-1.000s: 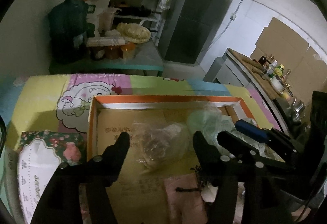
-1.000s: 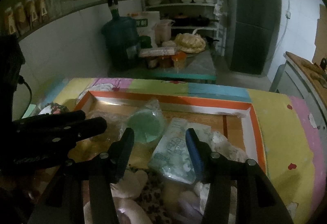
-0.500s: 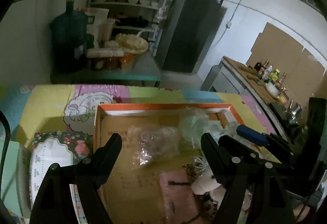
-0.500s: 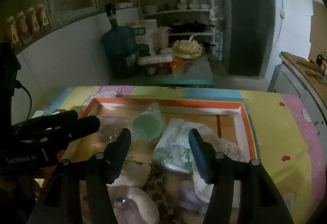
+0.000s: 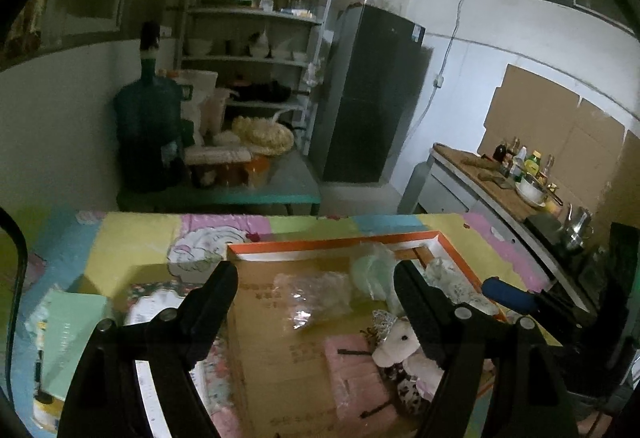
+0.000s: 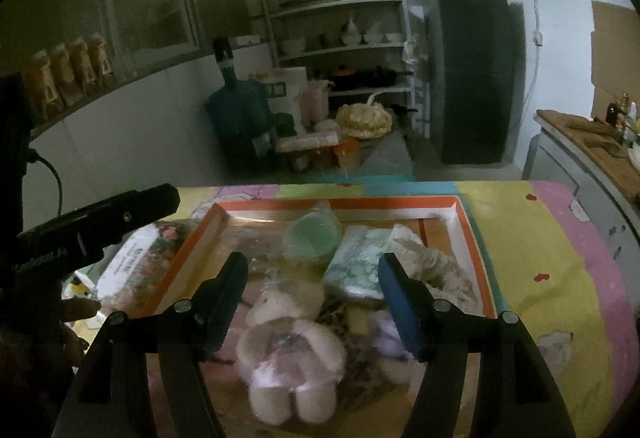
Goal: Organize soft objects
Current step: 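Withdraw both grippers from the tray toward the remaining items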
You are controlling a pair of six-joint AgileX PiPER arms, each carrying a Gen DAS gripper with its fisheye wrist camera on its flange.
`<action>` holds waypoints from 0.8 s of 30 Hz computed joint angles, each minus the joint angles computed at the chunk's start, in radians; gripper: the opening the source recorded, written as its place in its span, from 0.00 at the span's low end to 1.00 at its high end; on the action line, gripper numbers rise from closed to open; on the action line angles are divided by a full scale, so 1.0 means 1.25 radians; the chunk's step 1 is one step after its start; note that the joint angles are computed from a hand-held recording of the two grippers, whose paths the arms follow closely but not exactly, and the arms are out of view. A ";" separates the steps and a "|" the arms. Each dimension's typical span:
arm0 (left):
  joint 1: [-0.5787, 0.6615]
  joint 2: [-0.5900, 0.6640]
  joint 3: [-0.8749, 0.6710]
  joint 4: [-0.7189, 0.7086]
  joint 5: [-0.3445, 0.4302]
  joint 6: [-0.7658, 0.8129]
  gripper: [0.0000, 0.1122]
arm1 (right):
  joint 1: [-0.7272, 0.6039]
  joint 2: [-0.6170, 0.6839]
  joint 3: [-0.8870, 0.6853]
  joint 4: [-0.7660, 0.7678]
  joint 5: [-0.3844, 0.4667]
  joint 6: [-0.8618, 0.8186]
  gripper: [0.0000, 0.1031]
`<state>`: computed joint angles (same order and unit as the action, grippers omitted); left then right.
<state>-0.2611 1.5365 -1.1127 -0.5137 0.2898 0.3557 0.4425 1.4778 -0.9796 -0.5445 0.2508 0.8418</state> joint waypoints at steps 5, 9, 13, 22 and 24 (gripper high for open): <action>0.011 -0.047 0.033 -0.033 0.009 0.043 0.71 | 0.048 -0.025 0.011 -0.105 0.019 0.127 0.67; 0.020 -0.091 0.066 -0.025 0.010 0.051 0.71 | 0.096 -0.042 0.017 -0.182 0.041 0.224 0.68; 0.028 -0.137 0.102 0.001 0.000 0.040 0.71 | 0.143 -0.056 0.019 -0.243 0.071 0.299 0.68; 0.100 -0.238 0.163 -0.058 0.047 0.135 0.71 | 0.291 -0.061 -0.015 -0.374 0.167 0.458 0.69; 0.128 -0.258 0.179 -0.100 0.058 0.186 0.71 | 0.332 -0.054 -0.029 -0.399 0.194 0.491 0.69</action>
<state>-0.1011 1.2145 -0.8885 -0.6391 0.3629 0.5876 0.8575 1.4104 -1.0159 -1.0437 0.4927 1.4554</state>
